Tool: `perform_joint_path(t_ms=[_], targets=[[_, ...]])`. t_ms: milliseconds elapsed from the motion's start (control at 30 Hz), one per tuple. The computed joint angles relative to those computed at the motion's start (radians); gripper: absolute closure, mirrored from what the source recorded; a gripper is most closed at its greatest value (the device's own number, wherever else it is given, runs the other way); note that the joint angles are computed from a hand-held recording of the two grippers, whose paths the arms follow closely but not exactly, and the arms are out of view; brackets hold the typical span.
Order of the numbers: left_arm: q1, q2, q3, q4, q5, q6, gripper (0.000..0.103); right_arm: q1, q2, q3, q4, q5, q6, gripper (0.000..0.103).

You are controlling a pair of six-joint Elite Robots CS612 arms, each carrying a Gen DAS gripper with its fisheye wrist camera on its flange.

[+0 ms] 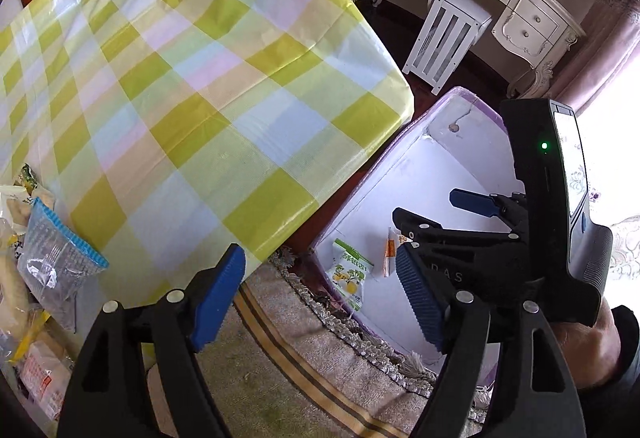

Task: Organize snacks
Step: 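Open both tools to drop the lemon packets into the box, then grasp the black chocolate bar with the left tool while the right tool grasps the red-white bread packet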

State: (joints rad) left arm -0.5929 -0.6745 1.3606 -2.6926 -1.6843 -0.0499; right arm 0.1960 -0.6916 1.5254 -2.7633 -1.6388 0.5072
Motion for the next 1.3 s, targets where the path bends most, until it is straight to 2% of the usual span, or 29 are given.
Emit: perform_joint_path(t_ms=[233, 333, 433, 533, 733, 900, 1000, 1167, 1300], targets=[[0.019, -0.046, 0.096, -0.197, 0.052, -0.049, 0.027, 0.025, -0.014, -0.019, -0.015, -0.035, -0.035, 0.028], [0.026, -0.063, 0.134, -0.27, 0.085, -0.049, 0.022, 0.033, -0.017, -0.029, -0.028, -0.033, -0.045, 0.028], [0.04, -0.077, 0.163, -0.321, 0.088, -0.066, 0.021, 0.04, -0.019, -0.034, -0.048, -0.02, -0.057, 0.028], [0.051, -0.093, 0.195, -0.356, 0.123, -0.087, 0.021, 0.051, -0.02, -0.046, -0.059, -0.006, -0.076, 0.027], [0.089, -0.129, 0.277, -0.458, 0.156, -0.164, 0.021, 0.074, -0.017, -0.071, -0.089, 0.023, -0.1, 0.027], [0.132, -0.159, 0.356, -0.554, 0.23, -0.263, 0.022, 0.101, -0.008, -0.097, -0.131, 0.036, -0.123, 0.027], [0.162, -0.173, 0.394, -0.566, 0.294, -0.336, 0.025, 0.12, 0.001, -0.116, -0.162, 0.04, -0.137, 0.027], [0.214, -0.185, 0.427, -0.506, 0.349, -0.421, 0.025, 0.145, 0.024, -0.157, -0.18, 0.064, -0.168, 0.026], [0.245, -0.185, 0.434, -0.446, 0.341, -0.455, 0.03, 0.161, 0.045, -0.198, -0.15, 0.093, -0.205, 0.026]])
